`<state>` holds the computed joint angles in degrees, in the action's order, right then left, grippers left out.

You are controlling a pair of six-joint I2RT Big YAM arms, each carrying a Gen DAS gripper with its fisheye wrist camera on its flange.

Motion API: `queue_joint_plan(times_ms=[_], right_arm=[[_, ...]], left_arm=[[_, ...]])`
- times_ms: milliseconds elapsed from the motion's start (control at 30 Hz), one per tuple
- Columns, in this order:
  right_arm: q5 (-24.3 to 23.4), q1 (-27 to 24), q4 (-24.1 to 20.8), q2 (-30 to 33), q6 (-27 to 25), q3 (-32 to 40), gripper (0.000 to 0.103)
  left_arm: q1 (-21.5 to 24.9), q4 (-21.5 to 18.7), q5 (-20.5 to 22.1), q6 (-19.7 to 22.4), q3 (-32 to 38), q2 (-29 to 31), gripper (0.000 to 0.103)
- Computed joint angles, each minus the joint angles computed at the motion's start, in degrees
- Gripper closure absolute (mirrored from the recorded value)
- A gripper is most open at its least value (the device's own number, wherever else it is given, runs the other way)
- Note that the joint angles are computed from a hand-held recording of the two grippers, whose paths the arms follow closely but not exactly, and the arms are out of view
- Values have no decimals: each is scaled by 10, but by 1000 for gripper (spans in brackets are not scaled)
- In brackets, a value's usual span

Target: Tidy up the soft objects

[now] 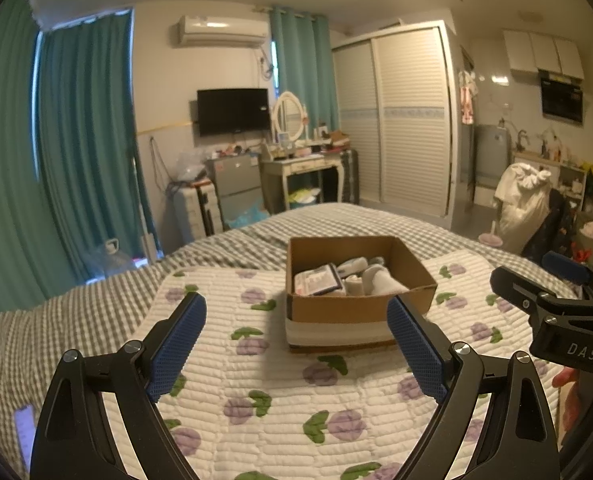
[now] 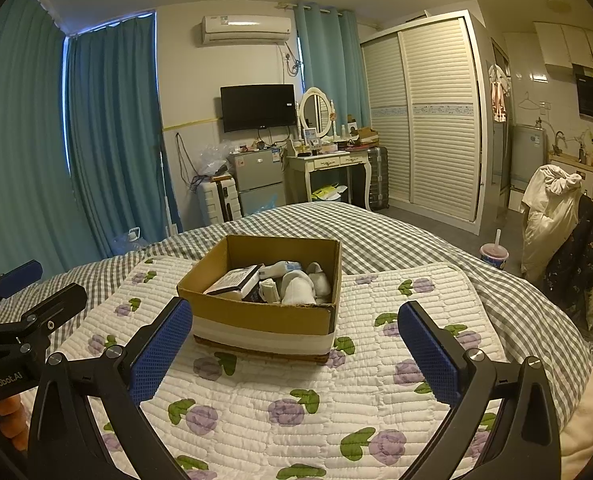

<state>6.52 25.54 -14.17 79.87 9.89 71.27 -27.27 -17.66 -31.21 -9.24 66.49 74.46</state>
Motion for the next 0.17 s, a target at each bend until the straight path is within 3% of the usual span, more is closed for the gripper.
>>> queue_joint_plan(times_ms=[167], right_arm=[[2, 3, -4, 3, 0, 3, 0]], left_arm=[[-2, -5, -3, 5, 3, 2, 10]])
